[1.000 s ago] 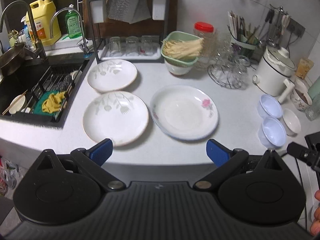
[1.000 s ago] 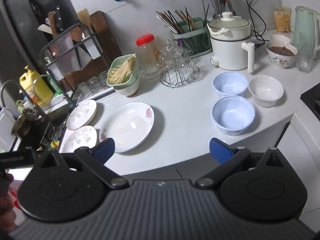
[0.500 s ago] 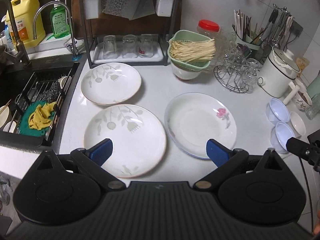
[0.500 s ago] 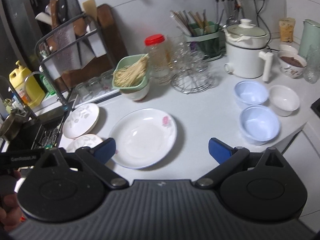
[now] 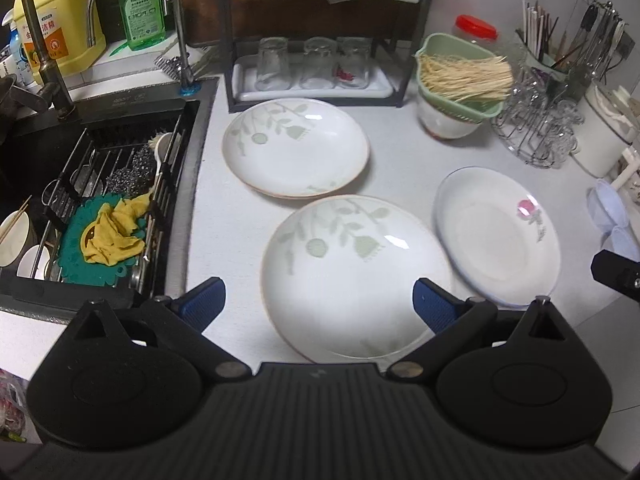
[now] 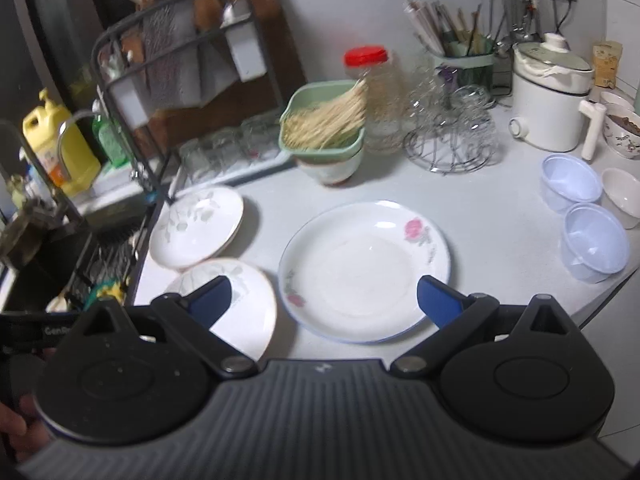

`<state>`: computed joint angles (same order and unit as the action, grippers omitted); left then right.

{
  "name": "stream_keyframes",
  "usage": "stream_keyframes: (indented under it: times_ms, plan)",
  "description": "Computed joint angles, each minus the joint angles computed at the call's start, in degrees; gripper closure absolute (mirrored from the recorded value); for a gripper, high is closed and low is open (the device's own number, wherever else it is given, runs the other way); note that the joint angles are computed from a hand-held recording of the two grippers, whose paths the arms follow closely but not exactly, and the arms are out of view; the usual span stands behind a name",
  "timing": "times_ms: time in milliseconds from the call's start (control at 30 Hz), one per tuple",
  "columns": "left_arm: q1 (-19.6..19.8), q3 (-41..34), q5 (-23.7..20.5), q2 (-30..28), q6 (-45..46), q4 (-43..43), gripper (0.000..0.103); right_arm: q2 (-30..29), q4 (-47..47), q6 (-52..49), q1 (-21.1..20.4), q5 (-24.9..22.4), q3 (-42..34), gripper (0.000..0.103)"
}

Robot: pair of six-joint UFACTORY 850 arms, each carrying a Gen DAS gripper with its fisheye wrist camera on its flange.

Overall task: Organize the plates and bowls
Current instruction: 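Move both grippers toward the rim of the nearer leaf-pattern plate, then close the left gripper on the leaf plate rim while the right gripper also clamps it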

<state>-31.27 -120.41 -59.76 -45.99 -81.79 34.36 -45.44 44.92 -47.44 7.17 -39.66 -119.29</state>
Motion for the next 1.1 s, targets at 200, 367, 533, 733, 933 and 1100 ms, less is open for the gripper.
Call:
stream_keyframes:
  times_ms: [200,367,533,733,933,1100]
  plan:
    - [2.59,11.16,8.68,4.81,-0.9,-1.37,0.003,-2.49,-2.09,5.21,1.92,-3.32,-1.86,0.002]
    - [4.27,18.62,17.68,7.92,-4.7,-1.27,0.005,-4.5,-1.04,6.69,3.02,-6.43,-2.99,0.018]
    - [5.36,22.4,22.42,8.66,-6.38,-0.85,0.02,-8.04,-3.21,13.06,3.87,-7.8,-6.27,0.033]
    - [6.63,24.58,25.8,8.62,-5.52,-0.12,0.041,-12.07,-6.27,21.34,4.2,-9.97,-11.07,0.051]
    - [7.53,25.22,29.01,8.01,-7.05,2.53,0.065,-13.91,-9.17,24.65,4.73,-8.65,-13.05,0.074]
    - [7.71,24.45,29.75,7.12,-6.83,4.14,0.076,-16.5,-7.64,25.67,4.84,-8.28,-15.61,0.085]
